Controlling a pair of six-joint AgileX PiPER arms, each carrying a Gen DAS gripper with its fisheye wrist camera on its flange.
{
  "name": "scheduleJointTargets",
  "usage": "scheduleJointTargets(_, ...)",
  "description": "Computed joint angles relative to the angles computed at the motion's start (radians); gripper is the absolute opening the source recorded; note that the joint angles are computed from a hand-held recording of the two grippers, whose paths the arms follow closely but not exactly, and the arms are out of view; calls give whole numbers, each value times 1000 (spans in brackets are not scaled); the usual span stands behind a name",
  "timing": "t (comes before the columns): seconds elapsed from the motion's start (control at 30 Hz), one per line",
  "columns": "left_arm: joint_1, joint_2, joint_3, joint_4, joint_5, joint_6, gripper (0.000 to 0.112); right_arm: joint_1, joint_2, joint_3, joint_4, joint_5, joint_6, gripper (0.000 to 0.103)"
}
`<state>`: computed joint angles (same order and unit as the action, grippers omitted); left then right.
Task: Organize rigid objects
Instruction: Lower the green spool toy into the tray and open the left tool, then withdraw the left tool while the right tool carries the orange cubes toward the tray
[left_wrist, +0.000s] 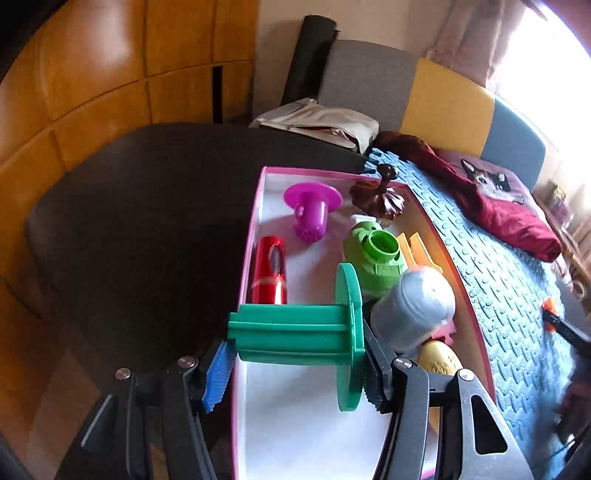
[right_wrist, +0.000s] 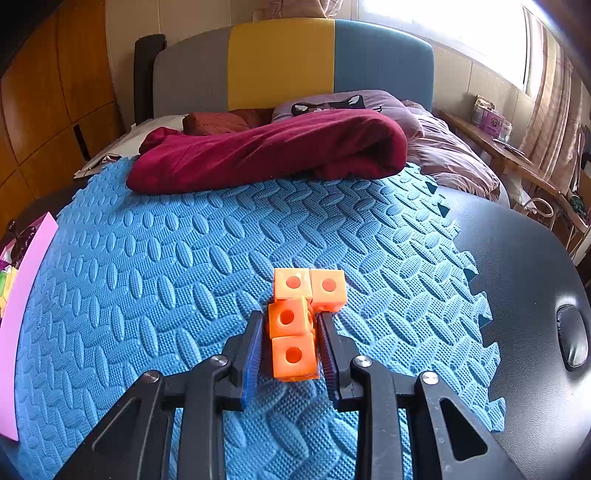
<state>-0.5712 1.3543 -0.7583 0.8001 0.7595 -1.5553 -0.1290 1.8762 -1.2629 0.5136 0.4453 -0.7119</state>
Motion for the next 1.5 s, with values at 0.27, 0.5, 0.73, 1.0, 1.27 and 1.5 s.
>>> scheduleJointTargets(0.27,37,99,-44,62,-30,10,61,0,0,0,0,0,-1,28)
scheduleJointTargets(0.5,54,85,-31,13,-49,46,67,0,0,0,-1,0,0,28)
scheduleJointTargets(0.73,-16,116,-55,114,39,-23,75,0,0,0,0,1,0,28)
scheduleJointTargets(1.0,-91,27,-53,128,166,-67,77,0,-1,0,-2,0,1,28)
scheduleJointTargets(1.27,-169,-82,-14,88,256,-104,77,-1,-1,0,-1,1,-1,28)
scheduleJointTargets(1.5,-252,-133,2,107,333,-158,77,4,-4,4,-26,-10,15,28)
